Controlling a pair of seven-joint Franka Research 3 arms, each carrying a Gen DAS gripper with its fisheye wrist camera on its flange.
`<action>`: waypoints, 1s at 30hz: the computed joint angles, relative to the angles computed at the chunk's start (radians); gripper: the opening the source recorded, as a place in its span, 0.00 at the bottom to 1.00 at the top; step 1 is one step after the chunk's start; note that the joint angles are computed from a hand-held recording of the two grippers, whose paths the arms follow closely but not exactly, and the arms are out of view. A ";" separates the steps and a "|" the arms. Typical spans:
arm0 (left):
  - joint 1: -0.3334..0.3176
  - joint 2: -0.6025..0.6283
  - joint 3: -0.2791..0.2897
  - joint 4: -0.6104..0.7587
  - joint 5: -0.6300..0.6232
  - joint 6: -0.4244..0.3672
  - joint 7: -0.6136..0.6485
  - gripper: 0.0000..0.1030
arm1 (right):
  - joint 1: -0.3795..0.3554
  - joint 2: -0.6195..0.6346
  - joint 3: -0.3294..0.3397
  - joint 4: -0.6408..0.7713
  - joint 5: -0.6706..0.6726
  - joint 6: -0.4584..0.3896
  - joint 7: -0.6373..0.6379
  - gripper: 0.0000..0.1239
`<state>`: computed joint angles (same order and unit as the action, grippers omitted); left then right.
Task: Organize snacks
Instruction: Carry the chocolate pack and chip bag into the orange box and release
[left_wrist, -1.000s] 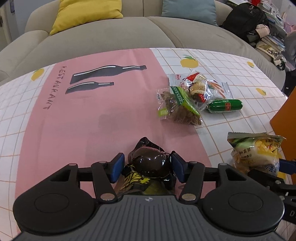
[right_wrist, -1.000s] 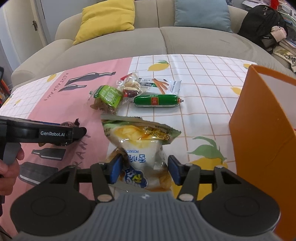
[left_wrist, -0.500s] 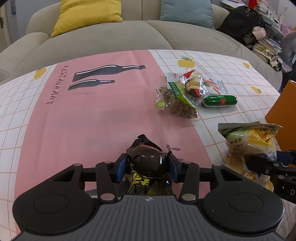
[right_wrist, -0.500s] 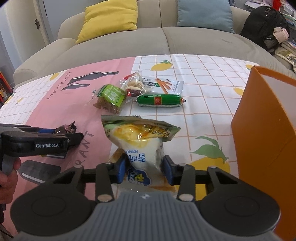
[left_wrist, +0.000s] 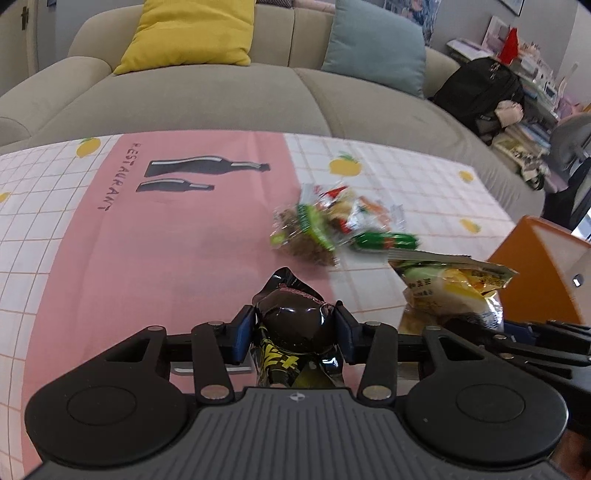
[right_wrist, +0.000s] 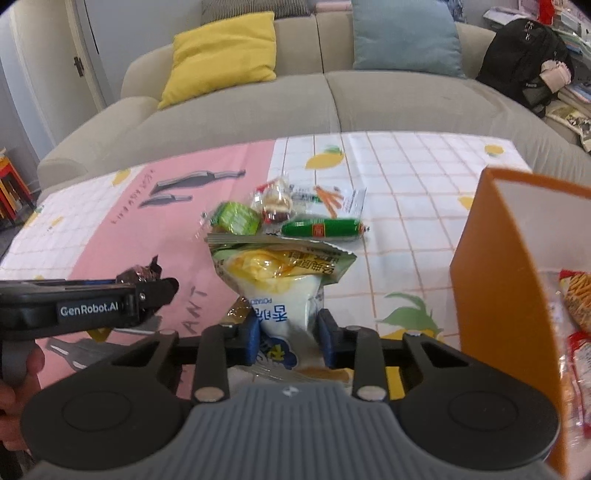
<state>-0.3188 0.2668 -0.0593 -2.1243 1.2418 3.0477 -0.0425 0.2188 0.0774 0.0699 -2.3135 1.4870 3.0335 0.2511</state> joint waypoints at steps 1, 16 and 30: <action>0.003 -0.009 -0.006 -0.004 -0.014 0.006 0.008 0.50 | -0.002 -0.018 -0.002 -0.011 -0.005 -0.003 0.004 0.24; -0.014 -0.051 -0.106 0.043 -0.347 0.069 0.332 0.50 | -0.063 -0.260 -0.128 -0.136 -0.332 -0.113 0.267 0.23; 0.038 0.211 -0.386 0.374 -0.748 -0.036 0.966 0.50 | -0.235 -0.264 -0.203 -0.099 -0.841 -0.188 0.525 0.23</action>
<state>-0.2806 0.4781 -0.4457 -1.7502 0.4942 3.0119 0.9230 -0.0160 -0.1863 -0.1336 -2.4122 0.6465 2.8454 0.7759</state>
